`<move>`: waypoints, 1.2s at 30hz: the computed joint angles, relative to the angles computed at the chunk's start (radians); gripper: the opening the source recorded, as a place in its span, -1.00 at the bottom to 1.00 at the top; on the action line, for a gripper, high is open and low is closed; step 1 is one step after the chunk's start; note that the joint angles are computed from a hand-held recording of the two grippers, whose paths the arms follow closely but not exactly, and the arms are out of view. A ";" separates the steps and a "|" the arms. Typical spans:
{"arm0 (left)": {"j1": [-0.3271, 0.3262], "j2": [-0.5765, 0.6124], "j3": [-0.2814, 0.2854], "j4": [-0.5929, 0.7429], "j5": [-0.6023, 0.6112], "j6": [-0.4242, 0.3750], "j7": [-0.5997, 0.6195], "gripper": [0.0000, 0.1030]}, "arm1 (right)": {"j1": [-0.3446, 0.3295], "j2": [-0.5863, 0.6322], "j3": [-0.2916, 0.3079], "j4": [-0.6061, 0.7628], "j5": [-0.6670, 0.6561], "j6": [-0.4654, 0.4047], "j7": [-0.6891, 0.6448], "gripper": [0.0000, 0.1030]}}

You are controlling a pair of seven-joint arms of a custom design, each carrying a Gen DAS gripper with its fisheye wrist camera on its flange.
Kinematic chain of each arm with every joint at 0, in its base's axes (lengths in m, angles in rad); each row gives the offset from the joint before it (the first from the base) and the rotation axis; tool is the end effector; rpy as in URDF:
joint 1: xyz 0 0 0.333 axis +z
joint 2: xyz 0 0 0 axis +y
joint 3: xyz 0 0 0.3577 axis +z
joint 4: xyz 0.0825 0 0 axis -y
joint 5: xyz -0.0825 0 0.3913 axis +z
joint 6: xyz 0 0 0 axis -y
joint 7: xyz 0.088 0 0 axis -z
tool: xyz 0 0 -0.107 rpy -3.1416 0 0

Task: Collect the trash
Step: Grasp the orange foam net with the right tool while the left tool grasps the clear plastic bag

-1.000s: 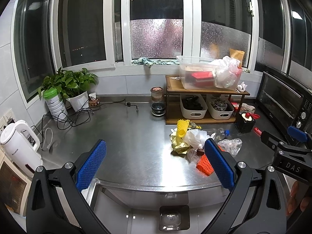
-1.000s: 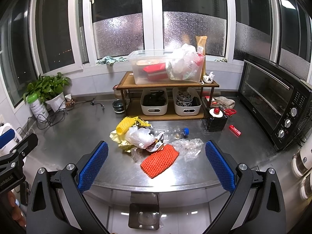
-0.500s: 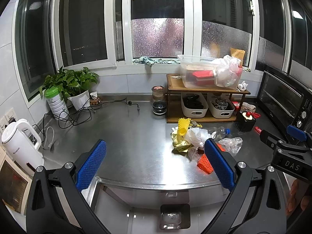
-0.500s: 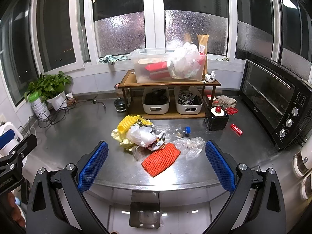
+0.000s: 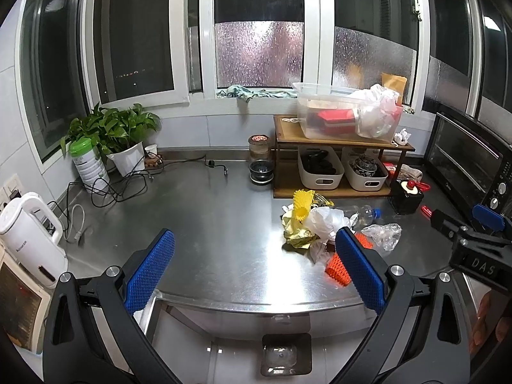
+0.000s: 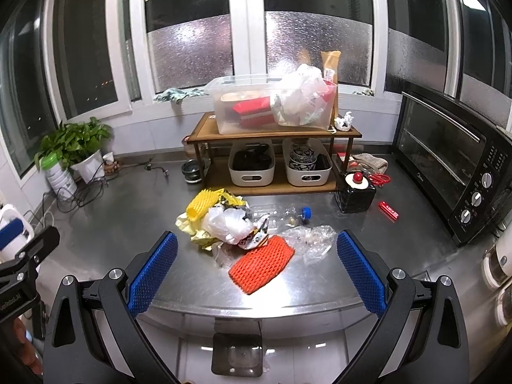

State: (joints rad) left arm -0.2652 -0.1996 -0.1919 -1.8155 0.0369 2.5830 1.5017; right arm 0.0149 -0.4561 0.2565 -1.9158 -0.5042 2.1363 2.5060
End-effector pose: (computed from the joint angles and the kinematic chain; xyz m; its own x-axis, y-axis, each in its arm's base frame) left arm 0.4816 -0.2540 0.7741 -0.4038 -0.9147 -0.0179 -0.5148 0.2434 -0.8221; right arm 0.4167 0.1357 0.7867 -0.4666 -0.8813 -0.0745 -0.5344 0.3480 -0.7702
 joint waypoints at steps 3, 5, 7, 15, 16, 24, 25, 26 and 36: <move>-0.003 0.022 0.000 0.012 -0.010 -0.006 0.013 0.84 | -0.016 -0.007 -0.011 -0.021 -0.004 0.014 0.029 0.94; -0.003 0.039 -0.003 0.018 -0.010 0.002 0.022 0.85 | -0.025 -0.009 -0.023 -0.038 -0.003 0.030 0.039 0.94; -0.001 0.061 -0.009 0.025 0.002 0.008 0.026 0.84 | -0.031 -0.011 -0.038 -0.059 0.008 0.054 0.047 0.94; -0.002 0.158 -0.024 0.076 -0.018 -0.029 0.081 0.84 | -0.013 0.044 -0.115 -0.124 0.149 0.110 -0.010 0.94; 0.000 0.173 -0.027 0.084 -0.020 -0.040 0.087 0.84 | -0.012 0.044 -0.119 -0.137 0.164 0.115 -0.016 0.94; 0.010 0.269 -0.050 0.108 -0.029 -0.073 0.136 0.84 | 0.001 0.115 -0.162 -0.194 0.290 0.152 -0.062 0.94; 0.012 0.281 -0.056 0.107 -0.050 -0.073 0.163 0.84 | 0.003 0.123 -0.166 -0.198 0.300 0.160 -0.071 0.94; 0.013 0.290 -0.060 0.109 -0.065 -0.076 0.179 0.84 | 0.005 0.131 -0.168 -0.200 0.306 0.165 -0.078 0.94; 0.010 0.388 -0.095 0.179 -0.122 -0.108 0.292 0.47 | 0.024 0.273 -0.211 -0.177 0.392 0.238 -0.132 0.52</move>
